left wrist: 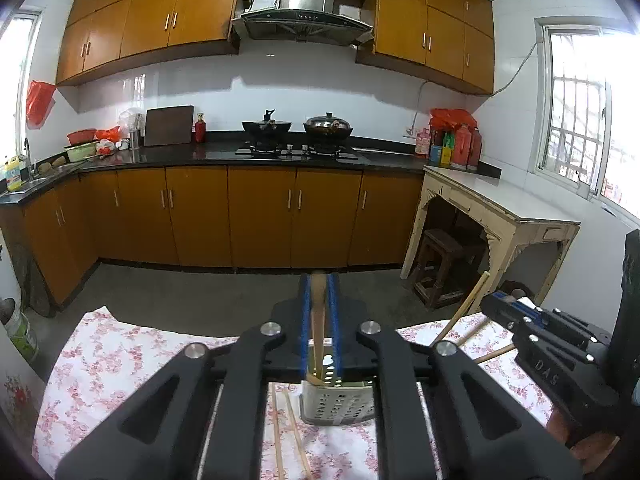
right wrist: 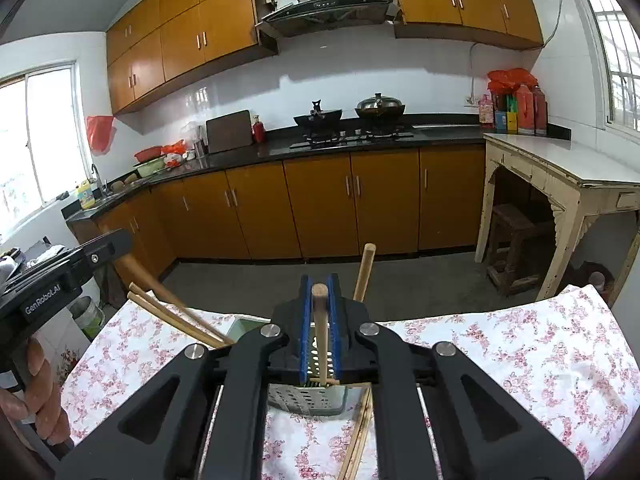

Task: Organize utensils
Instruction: 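Lower both chopsticks into the holder and open both tools, then lower both tools to the table and grasp a chopstick with each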

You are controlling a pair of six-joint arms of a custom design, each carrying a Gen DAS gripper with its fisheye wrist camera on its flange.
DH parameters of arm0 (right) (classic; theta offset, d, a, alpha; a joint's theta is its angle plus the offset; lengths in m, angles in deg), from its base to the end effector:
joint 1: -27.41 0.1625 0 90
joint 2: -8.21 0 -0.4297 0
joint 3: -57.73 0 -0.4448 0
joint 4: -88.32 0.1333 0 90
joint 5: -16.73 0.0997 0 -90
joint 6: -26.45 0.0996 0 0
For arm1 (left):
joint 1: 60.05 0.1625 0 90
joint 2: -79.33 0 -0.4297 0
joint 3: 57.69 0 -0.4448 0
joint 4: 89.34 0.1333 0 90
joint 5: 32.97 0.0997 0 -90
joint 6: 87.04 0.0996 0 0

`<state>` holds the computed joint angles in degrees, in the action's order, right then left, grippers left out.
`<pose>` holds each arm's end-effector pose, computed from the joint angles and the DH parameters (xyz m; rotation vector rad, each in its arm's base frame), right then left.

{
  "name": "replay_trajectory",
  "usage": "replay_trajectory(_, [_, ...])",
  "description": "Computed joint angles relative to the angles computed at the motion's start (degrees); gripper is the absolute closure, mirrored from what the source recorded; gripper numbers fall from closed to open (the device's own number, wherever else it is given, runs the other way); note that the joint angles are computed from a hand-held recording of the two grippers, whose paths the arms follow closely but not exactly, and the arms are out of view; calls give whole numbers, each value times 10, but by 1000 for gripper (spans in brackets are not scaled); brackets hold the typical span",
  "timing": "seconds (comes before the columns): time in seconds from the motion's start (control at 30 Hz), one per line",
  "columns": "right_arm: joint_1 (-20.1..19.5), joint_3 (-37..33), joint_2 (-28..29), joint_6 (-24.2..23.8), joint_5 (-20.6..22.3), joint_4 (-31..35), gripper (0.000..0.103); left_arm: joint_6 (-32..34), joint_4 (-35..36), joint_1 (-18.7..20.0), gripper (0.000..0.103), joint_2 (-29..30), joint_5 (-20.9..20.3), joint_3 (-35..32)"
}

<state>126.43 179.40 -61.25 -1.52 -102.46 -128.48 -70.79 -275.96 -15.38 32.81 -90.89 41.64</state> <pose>0.1673 -0.5138 0.2864 0.2647 -2.0725 1.4518 -0.3633 -0.6210 0.1281 1.0522 2.3417 -1.1767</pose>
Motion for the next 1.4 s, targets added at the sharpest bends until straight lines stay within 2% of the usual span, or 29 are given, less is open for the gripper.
replay_trajectory(0.3, [23, 24, -21, -25, -8, -47, 93, -2, -28, -10, 76, -38, 12, 40])
replay_trajectory(0.47, [33, 88, -61, -40, -13, -96, 93, 1, -58, -16, 72, -90, 23, 108])
replay_trajectory(0.6, [16, 147, -74, -37, -26, -128, 92, 10, -93, -13, 67, -122, 42, 174])
replay_trajectory(0.7, [-17, 173, -61, -14, -32, -122, 92, 10, -107, 2, 64, -124, 63, 215])
replay_trajectory(0.8, [-61, 179, -32, 32, -21, -93, 92, 3, -99, 23, 63, -105, 84, 231])
replay_trajectory(0.93, [-104, 164, 23, 67, 3, -60, 92, -34, -72, 57, 63, -80, 81, 234])
replay_trajectory(1.03, [-118, 143, 53, 85, 7, -23, 92, -67, -36, 77, 63, -66, 76, 227])
replay_trajectory(1.2, [-134, 125, 79, 106, 17, 4, 92, -71, -18, 93, 63, -54, 66, 222])
replay_trajectory(1.4, [-138, 103, 104, 98, -11, 7, 92, -76, -7, 96, 63, -43, 58, 215])
